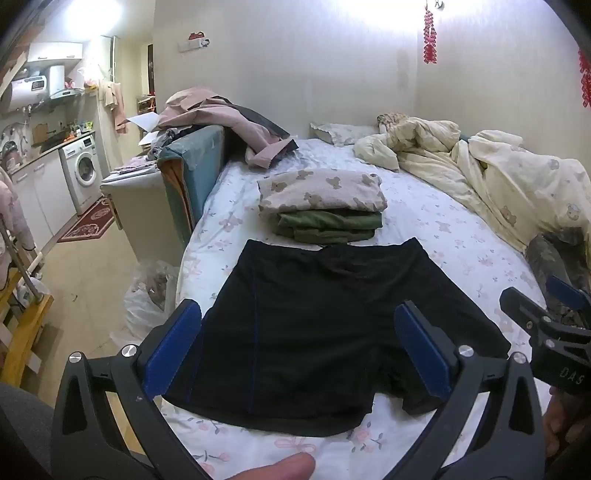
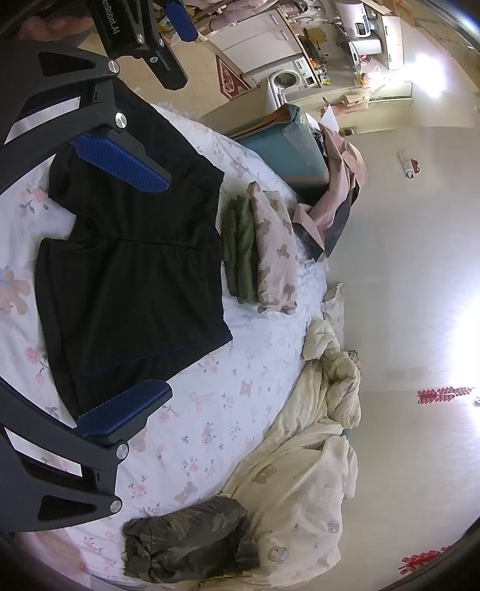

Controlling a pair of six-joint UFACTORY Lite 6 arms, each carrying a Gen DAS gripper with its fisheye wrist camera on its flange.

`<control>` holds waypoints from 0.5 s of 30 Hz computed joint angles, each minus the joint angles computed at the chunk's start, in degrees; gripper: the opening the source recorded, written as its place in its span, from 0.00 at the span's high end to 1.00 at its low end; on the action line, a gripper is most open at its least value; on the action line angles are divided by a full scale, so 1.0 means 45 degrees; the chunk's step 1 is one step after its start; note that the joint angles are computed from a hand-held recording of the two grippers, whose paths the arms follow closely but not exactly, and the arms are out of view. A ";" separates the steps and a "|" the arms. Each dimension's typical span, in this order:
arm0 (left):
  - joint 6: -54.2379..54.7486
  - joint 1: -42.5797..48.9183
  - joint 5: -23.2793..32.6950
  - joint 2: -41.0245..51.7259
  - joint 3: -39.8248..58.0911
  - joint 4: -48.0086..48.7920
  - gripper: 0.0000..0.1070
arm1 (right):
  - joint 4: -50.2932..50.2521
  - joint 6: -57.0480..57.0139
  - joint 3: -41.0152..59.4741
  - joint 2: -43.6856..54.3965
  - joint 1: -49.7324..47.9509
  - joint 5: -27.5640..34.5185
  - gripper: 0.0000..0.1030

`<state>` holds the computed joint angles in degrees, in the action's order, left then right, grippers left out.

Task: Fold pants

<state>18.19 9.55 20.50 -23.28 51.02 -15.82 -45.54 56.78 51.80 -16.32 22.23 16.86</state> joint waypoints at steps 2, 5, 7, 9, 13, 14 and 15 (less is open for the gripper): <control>0.0046 0.0007 -0.0034 -0.0013 -0.0021 -0.0040 0.04 | -0.0269 0.0285 -0.0052 -0.0017 0.0012 -0.0072 0.00; 0.0073 0.0015 -0.0020 -0.0012 -0.0011 -0.0072 0.04 | -0.0296 0.0301 -0.0040 0.0002 0.0041 -0.0013 0.00; 0.0362 0.0084 -0.0013 -0.0006 -0.0002 -0.0316 0.04 | -0.0353 0.0355 -0.0044 0.0007 0.0056 -0.0008 0.00; 0.0515 0.0118 -0.0053 0.0057 0.0034 -0.0424 0.04 | -0.0403 0.0411 -0.0048 0.0013 0.0070 0.0001 0.00; 0.0056 -0.0017 -0.0109 -0.0013 -0.0027 0.0041 0.04 | -0.0439 0.0440 -0.0044 0.0018 0.0099 0.0044 0.00; 0.0058 -0.0016 -0.0118 -0.0023 -0.0035 0.0044 0.04 | -0.0439 0.0437 -0.0044 0.0016 0.0111 0.0059 0.00; 0.0125 0.0005 -0.0127 -0.0017 -0.0033 -0.0009 0.04 | -0.0472 0.0466 -0.0045 0.0011 0.0120 0.0076 0.00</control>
<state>18.75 9.57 19.93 -23.36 50.87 -15.86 -47.66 58.88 51.59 -16.27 22.77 17.21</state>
